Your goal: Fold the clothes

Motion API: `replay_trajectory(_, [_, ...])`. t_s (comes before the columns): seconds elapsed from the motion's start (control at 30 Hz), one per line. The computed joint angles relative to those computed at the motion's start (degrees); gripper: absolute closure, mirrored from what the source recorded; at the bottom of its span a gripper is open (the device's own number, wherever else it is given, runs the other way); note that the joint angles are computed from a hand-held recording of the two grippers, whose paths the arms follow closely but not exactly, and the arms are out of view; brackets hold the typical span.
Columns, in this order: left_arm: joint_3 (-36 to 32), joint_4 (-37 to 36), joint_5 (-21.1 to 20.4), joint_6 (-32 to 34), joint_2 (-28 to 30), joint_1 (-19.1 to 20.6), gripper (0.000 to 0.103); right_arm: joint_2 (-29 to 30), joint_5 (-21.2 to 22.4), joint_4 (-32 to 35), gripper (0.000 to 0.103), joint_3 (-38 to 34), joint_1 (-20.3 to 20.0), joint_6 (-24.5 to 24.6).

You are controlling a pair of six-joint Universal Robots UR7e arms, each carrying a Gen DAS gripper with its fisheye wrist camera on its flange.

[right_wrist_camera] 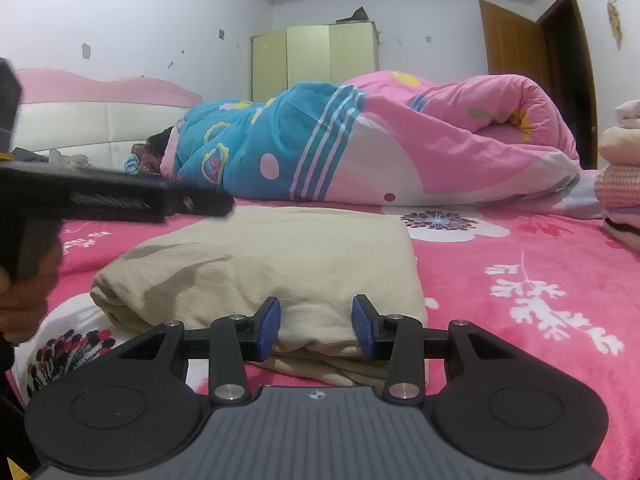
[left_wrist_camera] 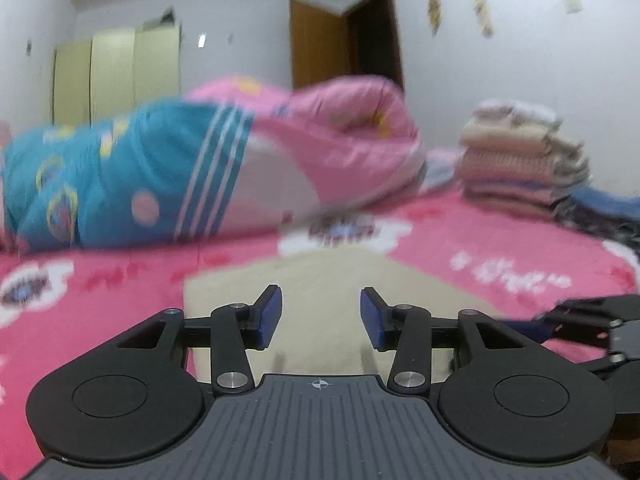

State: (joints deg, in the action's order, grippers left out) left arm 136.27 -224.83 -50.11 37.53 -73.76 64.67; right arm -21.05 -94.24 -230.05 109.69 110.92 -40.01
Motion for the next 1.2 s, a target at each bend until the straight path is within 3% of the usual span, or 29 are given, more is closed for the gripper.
replay_trajectory(0.07, [-0.97,6.99,1.58,-6.13,-0.81,1.16,0.06,-0.08,-0.15,0.24,0.061,-0.02,0.05,-0.22])
replay_trajectory(0.13, [-0.75,7.53,0.14,-9.22,-1.08,2.26,0.059,-0.15,-0.32,0.5,0.061,-0.04,0.1,-0.54])
replay_trajectory(0.33, [-1.05,12.59,2.29,-14.14,-2.75,1.56,0.058,-0.29,-1.54,1.23,0.06,-0.3,0.69,-0.65])
replay_trajectory(0.67, [-2.38,17.39,10.45,-18.3,-2.3,-1.52,0.056,-1.04,-2.94,3.25,0.06,-0.45,1.34,-0.99])
replay_trajectory(1.2, [-3.53,23.05,18.02,-22.26,-1.58,-4.17,0.052,-1.0,0.02,1.92,0.06,0.52,0.0,-2.45])
